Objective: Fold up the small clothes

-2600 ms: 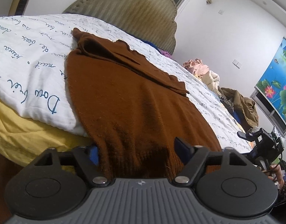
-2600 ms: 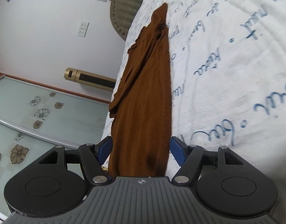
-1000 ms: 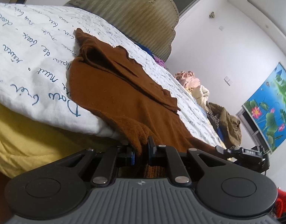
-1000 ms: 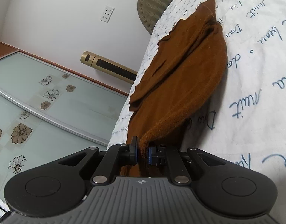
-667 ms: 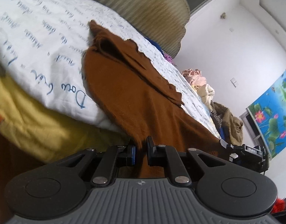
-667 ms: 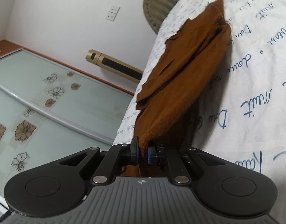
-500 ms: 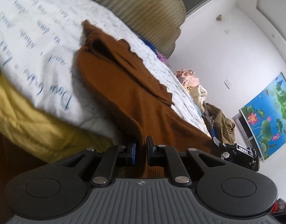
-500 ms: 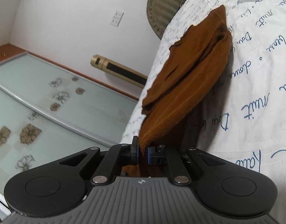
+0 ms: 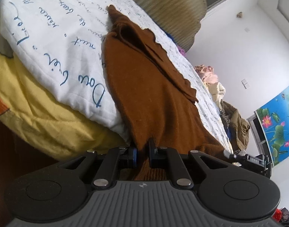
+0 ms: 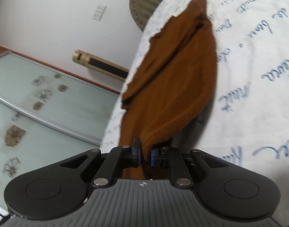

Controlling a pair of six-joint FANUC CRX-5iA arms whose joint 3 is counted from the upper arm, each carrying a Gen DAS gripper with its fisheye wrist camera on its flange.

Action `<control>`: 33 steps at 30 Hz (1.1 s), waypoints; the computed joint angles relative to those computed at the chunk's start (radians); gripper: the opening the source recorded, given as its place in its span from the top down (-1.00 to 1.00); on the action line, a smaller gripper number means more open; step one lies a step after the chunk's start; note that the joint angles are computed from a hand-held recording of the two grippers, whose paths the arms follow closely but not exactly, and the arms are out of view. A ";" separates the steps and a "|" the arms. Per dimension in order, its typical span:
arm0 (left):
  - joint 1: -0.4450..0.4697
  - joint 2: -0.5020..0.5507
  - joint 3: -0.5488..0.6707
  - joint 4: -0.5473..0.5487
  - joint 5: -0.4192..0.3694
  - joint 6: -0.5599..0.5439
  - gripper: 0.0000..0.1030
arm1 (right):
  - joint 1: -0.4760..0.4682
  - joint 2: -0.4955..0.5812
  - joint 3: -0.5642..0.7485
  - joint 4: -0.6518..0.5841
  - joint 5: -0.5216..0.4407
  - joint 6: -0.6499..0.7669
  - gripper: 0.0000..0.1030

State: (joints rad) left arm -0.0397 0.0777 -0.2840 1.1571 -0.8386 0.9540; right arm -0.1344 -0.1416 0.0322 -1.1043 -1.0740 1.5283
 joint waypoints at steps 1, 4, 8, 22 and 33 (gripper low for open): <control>-0.003 0.003 -0.004 0.017 0.002 -0.018 0.79 | 0.001 -0.002 -0.006 0.009 -0.001 -0.011 0.57; -0.010 0.006 -0.002 0.025 0.009 -0.036 0.92 | 0.021 -0.008 -0.020 0.047 0.014 -0.023 0.56; -0.025 -0.008 -0.006 0.055 0.013 -0.044 0.93 | 0.015 -0.007 -0.030 0.009 0.014 0.010 0.71; -0.029 0.067 0.075 0.171 -0.006 0.017 0.94 | -0.026 0.011 -0.005 -0.136 0.066 0.079 0.73; -0.049 0.135 0.135 0.218 0.076 0.020 0.94 | -0.048 0.064 0.023 -0.183 0.137 0.093 0.73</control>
